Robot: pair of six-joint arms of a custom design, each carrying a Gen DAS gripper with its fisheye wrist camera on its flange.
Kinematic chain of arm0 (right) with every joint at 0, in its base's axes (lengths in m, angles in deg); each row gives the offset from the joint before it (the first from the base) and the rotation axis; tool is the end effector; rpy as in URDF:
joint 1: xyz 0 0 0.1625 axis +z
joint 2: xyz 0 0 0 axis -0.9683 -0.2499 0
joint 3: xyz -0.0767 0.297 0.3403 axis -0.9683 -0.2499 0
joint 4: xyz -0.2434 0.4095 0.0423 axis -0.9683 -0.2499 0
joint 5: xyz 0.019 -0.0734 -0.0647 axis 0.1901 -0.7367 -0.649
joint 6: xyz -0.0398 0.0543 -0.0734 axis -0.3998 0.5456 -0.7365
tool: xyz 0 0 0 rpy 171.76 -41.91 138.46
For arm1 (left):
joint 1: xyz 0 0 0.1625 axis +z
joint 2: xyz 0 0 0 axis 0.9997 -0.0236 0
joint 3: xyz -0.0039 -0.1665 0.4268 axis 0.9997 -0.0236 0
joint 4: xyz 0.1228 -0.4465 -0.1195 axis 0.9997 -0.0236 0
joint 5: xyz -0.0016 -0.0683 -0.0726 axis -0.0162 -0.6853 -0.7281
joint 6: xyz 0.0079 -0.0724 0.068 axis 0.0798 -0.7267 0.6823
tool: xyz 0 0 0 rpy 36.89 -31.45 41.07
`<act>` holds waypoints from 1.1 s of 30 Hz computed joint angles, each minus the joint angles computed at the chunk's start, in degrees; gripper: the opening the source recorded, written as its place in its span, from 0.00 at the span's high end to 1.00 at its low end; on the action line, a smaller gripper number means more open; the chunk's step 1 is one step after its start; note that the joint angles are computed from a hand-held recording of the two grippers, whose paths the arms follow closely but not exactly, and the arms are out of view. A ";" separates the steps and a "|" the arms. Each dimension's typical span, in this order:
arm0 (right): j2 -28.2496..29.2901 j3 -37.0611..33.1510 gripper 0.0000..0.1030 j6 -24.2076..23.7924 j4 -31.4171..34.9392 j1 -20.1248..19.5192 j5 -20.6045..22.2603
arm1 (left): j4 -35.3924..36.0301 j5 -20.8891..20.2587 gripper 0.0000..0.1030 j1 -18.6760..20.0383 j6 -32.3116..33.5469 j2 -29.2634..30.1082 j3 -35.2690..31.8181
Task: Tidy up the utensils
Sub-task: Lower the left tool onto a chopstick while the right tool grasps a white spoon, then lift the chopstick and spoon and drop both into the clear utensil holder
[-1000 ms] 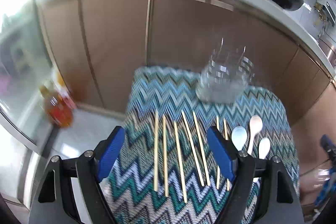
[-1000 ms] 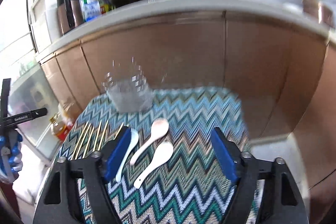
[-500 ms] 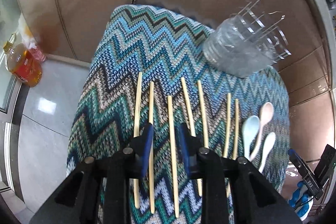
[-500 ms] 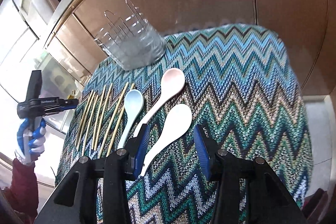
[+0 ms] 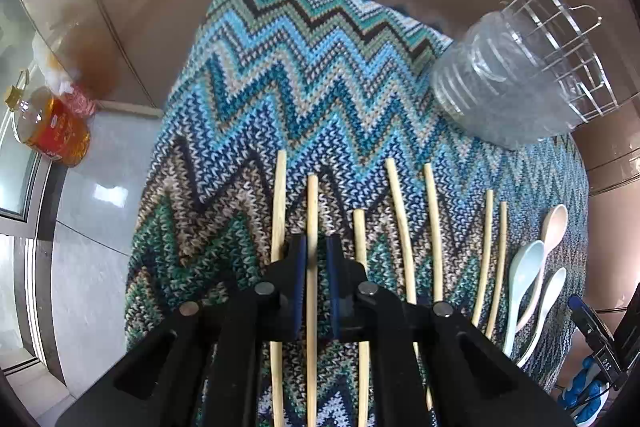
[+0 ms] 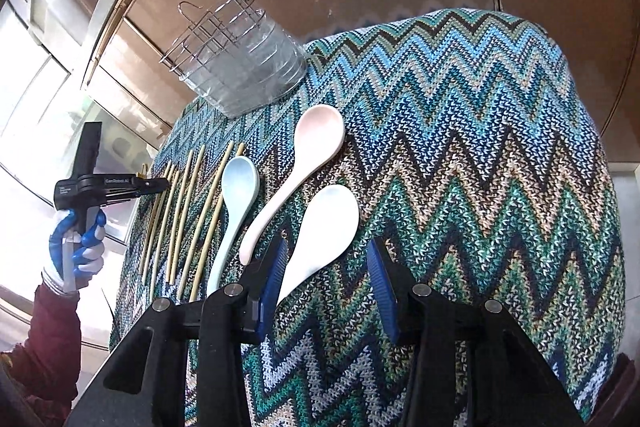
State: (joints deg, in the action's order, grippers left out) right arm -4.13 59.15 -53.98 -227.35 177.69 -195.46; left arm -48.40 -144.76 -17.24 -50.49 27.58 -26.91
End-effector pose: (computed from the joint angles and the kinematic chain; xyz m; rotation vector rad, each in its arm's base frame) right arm 0.2310 -0.6753 0.1551 -0.1690 -2.6076 0.8890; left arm -0.1101 -0.9003 0.2542 0.4247 2.5952 -0.1336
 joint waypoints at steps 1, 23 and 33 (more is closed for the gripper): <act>0.03 -0.21 0.60 0.04 0.31 -0.27 0.34 | 0.10 0.10 0.93 -0.01 -0.04 0.18 -0.09; 0.22 -1.95 0.95 -6.65 1.63 -0.73 0.94 | -8.83 -1.23 0.96 -1.97 3.18 -6.36 8.26; 6.48 -14.02 0.96 -25.03 -15.61 9.10 -8.14 | -33.35 -10.16 0.96 -7.92 11.48 -12.72 13.23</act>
